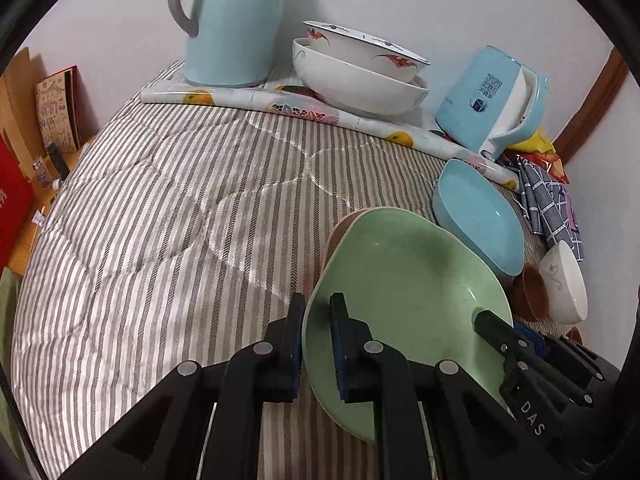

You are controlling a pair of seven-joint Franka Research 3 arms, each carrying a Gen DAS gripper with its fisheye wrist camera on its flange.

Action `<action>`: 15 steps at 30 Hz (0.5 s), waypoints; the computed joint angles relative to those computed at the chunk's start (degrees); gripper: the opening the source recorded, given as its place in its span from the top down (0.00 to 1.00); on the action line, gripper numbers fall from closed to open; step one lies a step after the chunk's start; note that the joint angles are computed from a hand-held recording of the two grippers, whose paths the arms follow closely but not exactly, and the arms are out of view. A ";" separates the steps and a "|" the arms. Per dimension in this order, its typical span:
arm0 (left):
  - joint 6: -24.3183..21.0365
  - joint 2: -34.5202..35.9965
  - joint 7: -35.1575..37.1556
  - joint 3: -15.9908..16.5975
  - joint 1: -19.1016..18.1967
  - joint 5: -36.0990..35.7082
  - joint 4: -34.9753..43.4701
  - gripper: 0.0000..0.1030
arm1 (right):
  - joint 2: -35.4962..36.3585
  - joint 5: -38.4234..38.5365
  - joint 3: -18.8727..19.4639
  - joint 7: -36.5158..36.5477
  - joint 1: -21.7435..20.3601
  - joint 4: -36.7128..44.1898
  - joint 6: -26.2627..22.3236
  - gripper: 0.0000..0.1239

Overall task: Organize plates and bowls
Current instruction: 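Lift the green plate with both grippers and carry it over the pink plate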

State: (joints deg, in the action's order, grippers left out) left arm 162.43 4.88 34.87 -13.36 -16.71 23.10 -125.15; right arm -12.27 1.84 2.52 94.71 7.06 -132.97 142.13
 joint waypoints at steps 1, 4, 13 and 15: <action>0.18 0.24 0.22 0.01 0.06 -0.15 0.13 0.88 | 0.38 -0.35 0.06 0.13 -0.08 0.20 0.34 0.89; 1.38 1.04 1.17 0.04 0.30 -0.73 0.36 0.88 | 1.64 -2.62 0.40 0.94 -0.42 1.17 0.88 0.89; 3.51 2.47 5.92 -0.37 0.95 -5.07 0.52 0.88 | 4.23 -4.53 -0.22 -0.55 0.09 2.50 3.59 0.88; 3.64 2.65 8.01 -0.96 1.42 -7.50 0.45 0.88 | 4.70 -4.30 -0.33 -1.23 0.28 2.65 4.25 0.86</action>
